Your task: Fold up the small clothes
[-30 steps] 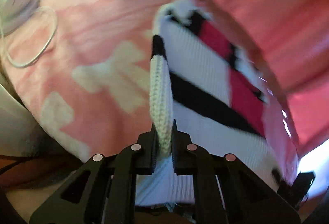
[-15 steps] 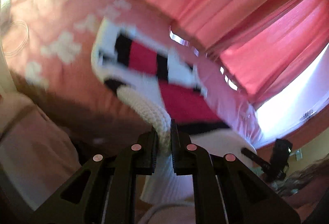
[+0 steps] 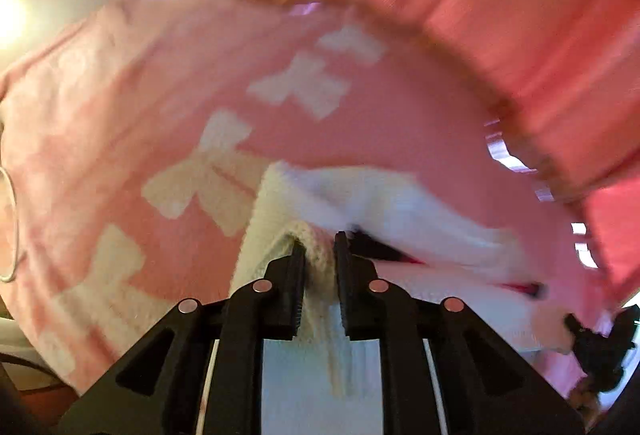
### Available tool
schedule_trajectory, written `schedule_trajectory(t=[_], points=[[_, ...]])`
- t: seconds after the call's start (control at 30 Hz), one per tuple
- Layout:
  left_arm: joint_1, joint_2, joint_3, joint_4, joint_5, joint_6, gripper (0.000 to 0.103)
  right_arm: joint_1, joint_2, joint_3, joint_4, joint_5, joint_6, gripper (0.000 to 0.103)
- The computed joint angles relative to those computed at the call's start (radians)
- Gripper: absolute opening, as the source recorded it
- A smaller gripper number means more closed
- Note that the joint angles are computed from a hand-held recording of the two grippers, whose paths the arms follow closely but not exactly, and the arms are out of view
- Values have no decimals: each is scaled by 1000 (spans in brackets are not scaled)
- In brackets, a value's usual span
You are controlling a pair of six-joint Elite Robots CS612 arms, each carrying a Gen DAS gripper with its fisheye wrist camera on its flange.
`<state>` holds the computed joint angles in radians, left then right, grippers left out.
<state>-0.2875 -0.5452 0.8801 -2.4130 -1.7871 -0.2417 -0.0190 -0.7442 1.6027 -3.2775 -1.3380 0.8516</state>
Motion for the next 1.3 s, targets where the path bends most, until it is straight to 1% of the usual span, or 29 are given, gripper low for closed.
schedule_trajectory(t=[0.03,0.07,0.1,0.13,0.17,0.23,0.27,0.3,0.37,0.43,0.47,0.5,0.53,0.57,0.63,0.7,0.73,0.8,0.9,0.97,1.03,1.07,1.1,1.13,1.17,1.2,1.23,1.27,1.3], points=[[-4,17,-12,-13,12,5,15,-5,16,-16,-12,-5,9,16],[-3,14,0,-28,14,5,15,-8,16,-19,-3,-1,11,17],[-3,17,-2,-35,-8,-1,18,-9,19,-20,-21,-7,10,22],[-2,18,-1,-47,-31,2,25,-11,21,-19,-41,-8,15,23],[-3,18,2,-66,-36,11,29,-12,23,-16,-67,-3,29,24],[-7,12,16,-93,-9,26,31,-11,23,-18,-76,16,32,29],[-10,18,5,-86,3,31,32,-7,21,-20,-68,8,22,30],[-10,26,-11,-71,1,26,33,-1,16,-22,-53,-9,1,33],[-9,24,-9,-79,-11,9,38,14,4,-28,-21,-53,-52,35],[-13,12,15,-119,18,12,42,28,-4,-32,-10,-105,-110,38],[-18,0,38,-158,54,25,53,41,-9,-34,-8,-156,-149,40],[-22,-10,59,-191,82,36,58,51,-14,-32,-12,-202,-178,47],[-24,-23,85,-233,102,48,65,57,-16,-31,-16,-231,-200,52],[-25,-36,110,-264,113,59,67,68,-21,-29,-21,-277,-229,52],[-17,-69,169,-321,72,105,68,86,-28,-24,-28,-341,-276,52],[-8,-95,214,-353,7,134,69,97,-35,-16,-39,-364,-311,52],[-2,-109,243,-381,-42,155,70,102,-36,-16,-37,-375,-324,52],[-1,-123,275,-414,-72,175,71,115,-42,-15,-22,-408,-356,52],[-14,-131,304,-417,-48,225,71,125,-42,-21,-8,-426,-376,52],[-25,-136,319,-420,-9,262,71,132,-40,-28,1,-441,-392,52],[-34,-136,327,-429,16,278,71,140,-35,-36,17,-460,-417,52],[-35,-136,328,-425,13,280,71,143,-33,-40,35,-457,-437,52],[-37,-133,324,-411,14,281,71,145,-34,-41,55,-448,-456,50],[-39,-130,318,-389,21,280,71,147,-34,-43,77,-443,-473,43],[-41,-125,306,-348,23,278,71,147,-35,-41,100,-414,-496,37],[-42,-120,293,-302,18,276,71,147,-34,-41,114,-392,-509,21],[-43,-117,281,-257,14,274,68,145,-35,-40,131,-363,-524,11],[-44,-115,270,-206,2,279,64,143,-35,-39,150,-326,-540,10],[-45,-114,267,-185,-12,289,64,142,-34,-40,162,-303,-552,10]])
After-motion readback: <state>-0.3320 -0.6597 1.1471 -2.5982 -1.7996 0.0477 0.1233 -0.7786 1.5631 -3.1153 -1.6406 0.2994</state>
